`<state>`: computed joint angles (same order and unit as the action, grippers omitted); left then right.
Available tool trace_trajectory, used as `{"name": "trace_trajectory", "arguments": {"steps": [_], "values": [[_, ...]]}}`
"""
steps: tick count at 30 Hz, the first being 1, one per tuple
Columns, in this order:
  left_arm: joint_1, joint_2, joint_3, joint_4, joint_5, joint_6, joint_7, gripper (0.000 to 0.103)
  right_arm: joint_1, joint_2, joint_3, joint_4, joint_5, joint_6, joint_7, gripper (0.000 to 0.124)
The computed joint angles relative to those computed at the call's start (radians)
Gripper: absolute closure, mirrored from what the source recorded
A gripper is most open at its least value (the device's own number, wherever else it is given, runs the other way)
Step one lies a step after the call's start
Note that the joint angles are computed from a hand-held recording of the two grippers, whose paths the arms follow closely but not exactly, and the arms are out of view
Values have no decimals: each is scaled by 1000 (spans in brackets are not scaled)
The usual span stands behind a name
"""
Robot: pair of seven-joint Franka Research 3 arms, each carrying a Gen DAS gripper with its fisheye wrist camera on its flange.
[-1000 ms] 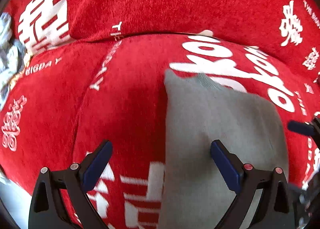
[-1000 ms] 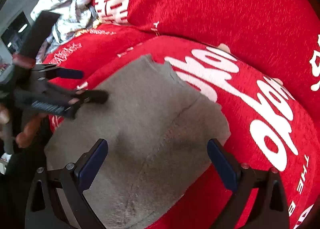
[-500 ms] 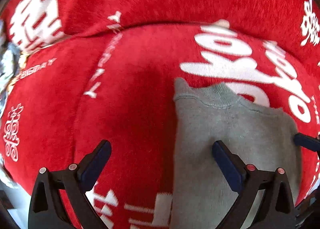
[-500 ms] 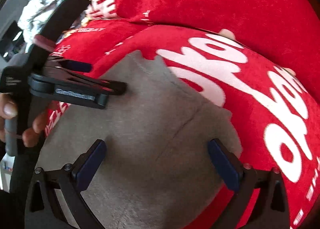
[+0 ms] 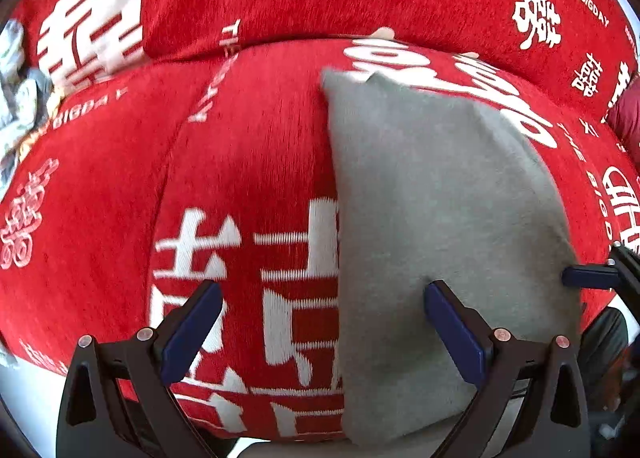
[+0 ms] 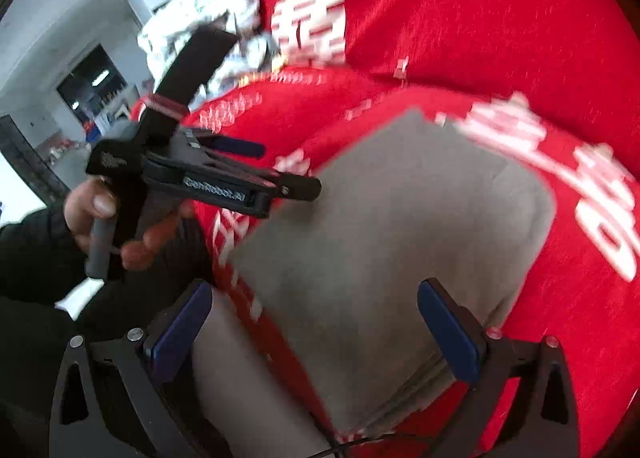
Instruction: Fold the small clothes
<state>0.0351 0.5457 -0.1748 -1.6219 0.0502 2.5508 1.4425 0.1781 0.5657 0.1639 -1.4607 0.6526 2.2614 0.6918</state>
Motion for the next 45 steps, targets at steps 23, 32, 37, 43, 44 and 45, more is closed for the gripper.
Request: {"name": "trace_trajectory", "arguments": {"steps": [23, 32, 37, 43, 44, 45], "values": [[-64, -68, 20, -139, 107, 16, -24, 0, -3, -104, -3, -181, 43, 84, -4, 21], [-50, -68, 10, -149, 98, 14, -11, 0, 83, 31, -67, 29, -229, 156, 53, 21], [-63, -93, 22, -156, 126, 20, -14, 0, 162, 146, -155, 174, -503, 70, 140, 21], [-18, -85, 1, -99, 49, 63, 20, 0, 115, 62, -111, 70, -481, 134, 130, 21], [-35, -64, 29, -63, 68, 53, -25, 0, 116, 54, -112, 59, -482, 142, 137, 21], [-45, -44, 46, -35, 84, 42, -57, 0, 117, 45, -114, 43, -486, 153, 143, 21]]}}
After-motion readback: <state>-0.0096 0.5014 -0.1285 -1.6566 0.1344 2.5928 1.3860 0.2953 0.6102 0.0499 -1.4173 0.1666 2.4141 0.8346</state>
